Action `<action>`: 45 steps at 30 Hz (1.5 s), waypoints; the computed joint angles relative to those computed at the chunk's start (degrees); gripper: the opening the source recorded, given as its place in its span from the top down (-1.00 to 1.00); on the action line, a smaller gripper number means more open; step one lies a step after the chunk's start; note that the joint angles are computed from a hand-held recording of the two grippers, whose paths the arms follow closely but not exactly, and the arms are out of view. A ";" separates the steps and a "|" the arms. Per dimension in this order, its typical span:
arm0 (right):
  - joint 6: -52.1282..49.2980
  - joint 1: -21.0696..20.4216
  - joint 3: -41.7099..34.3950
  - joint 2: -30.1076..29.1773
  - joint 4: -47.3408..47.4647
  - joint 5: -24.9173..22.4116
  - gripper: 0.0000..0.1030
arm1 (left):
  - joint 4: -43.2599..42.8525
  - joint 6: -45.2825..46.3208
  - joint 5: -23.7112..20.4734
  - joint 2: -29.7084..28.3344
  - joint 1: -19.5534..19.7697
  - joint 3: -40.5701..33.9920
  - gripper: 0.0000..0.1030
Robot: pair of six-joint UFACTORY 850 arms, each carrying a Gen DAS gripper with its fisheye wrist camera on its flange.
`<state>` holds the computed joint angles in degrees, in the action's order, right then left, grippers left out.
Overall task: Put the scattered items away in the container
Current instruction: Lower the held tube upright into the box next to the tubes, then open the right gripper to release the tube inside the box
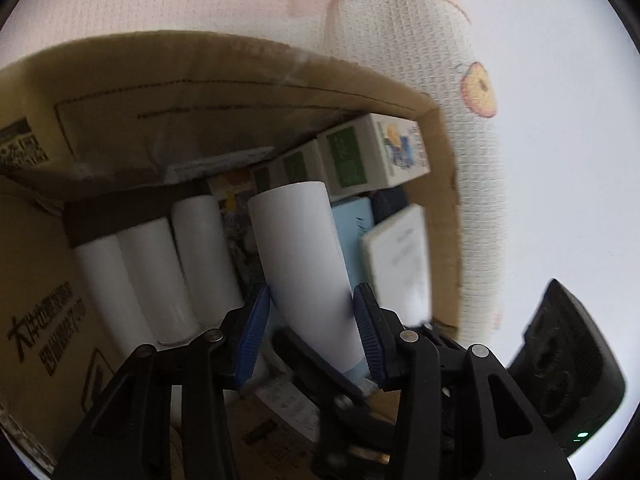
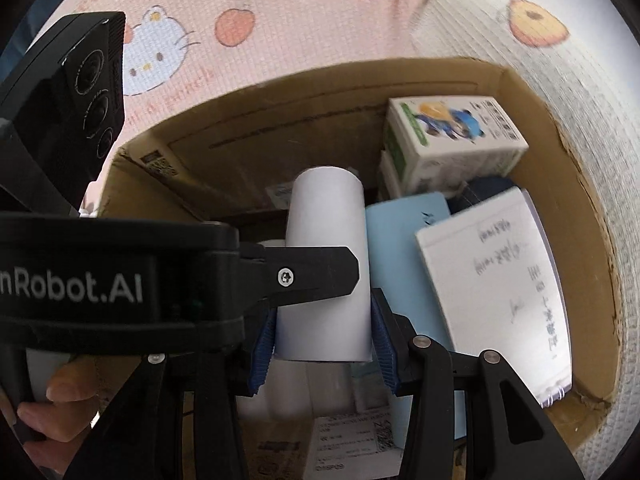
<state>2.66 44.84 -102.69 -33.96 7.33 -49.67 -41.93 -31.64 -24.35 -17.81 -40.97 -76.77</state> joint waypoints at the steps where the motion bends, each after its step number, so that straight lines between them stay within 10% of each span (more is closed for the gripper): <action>1: -0.70 -0.39 0.13 0.04 1.57 -0.33 0.19 | 1.95 -1.45 -0.39 -0.28 -0.07 -0.39 0.08; 12: -2.27 -0.29 0.56 0.24 0.51 -0.26 0.25 | 19.95 -17.40 -3.88 -2.30 -1.18 -3.71 0.09; 21: 3.64 -0.62 -0.74 0.26 -6.48 -0.68 0.28 | 18.28 -20.83 -5.54 -4.90 0.28 -4.71 0.34; 26: 4.57 -0.32 -0.76 -0.12 -8.19 -0.84 0.73 | 12.40 -16.13 -6.03 -5.55 0.33 -5.12 0.35; 30: 3.05 -0.16 -1.34 -0.78 -7.41 -2.08 0.74 | 14.95 -19.32 -7.16 -4.72 0.28 -4.51 0.38; 34: 1.98 -0.52 -2.15 -1.39 -4.89 -3.35 0.74 | 14.65 -16.72 -4.75 -2.45 -0.07 -3.08 0.94; 45: 1.72 -1.20 -12.08 -8.38 1.88 -11.52 0.79 | 18.62 -11.21 -1.01 4.16 0.89 1.06 0.97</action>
<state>4.37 43.64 -114.77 -42.34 9.21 -61.19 -23.31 -42.85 -25.36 -13.65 -40.07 -75.71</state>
